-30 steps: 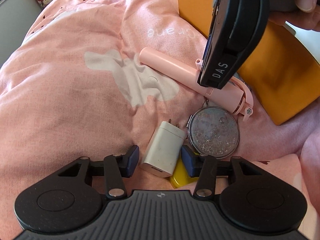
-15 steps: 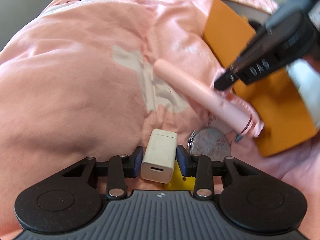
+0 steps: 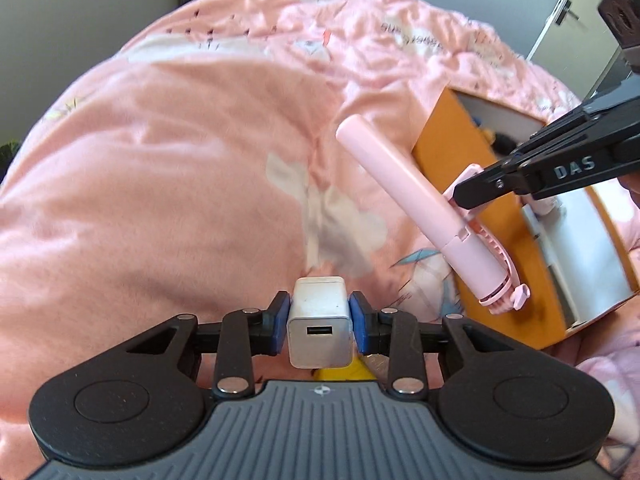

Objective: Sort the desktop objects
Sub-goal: 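Grasp the white charger with the left gripper while the right lifts the pink tube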

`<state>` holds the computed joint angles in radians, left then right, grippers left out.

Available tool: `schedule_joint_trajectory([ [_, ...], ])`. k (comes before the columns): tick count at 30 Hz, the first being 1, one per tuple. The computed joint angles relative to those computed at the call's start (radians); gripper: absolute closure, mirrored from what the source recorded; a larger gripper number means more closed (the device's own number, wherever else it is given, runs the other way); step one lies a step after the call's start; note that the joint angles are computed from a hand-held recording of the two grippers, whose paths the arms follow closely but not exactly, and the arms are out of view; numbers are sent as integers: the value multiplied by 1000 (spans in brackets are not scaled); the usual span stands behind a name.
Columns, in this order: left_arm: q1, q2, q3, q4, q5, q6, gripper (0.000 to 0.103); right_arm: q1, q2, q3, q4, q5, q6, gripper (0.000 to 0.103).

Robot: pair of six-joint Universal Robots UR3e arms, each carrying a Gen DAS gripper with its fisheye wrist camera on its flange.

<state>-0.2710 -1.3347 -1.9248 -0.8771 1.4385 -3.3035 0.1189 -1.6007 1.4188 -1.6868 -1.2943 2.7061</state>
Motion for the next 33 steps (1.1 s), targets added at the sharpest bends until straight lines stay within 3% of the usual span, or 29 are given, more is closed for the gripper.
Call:
schedule_joint_trajectory([
  [9, -41, -38, 106, 46, -57, -50, 66, -262, -260, -44, 198, 87, -131, 97],
  [18, -116, -134, 193, 118, -64, -74, 66, -588, -483, 125, 270, 19, -261, 97],
  [24, -155, -154, 228, 114, -51, -89, 66, -572, -496, 336, 86, -121, -255, 97],
  [33, -174, -178, 256, 109, -22, -112, 66, -529, -423, 407, 63, -206, -214, 97],
])
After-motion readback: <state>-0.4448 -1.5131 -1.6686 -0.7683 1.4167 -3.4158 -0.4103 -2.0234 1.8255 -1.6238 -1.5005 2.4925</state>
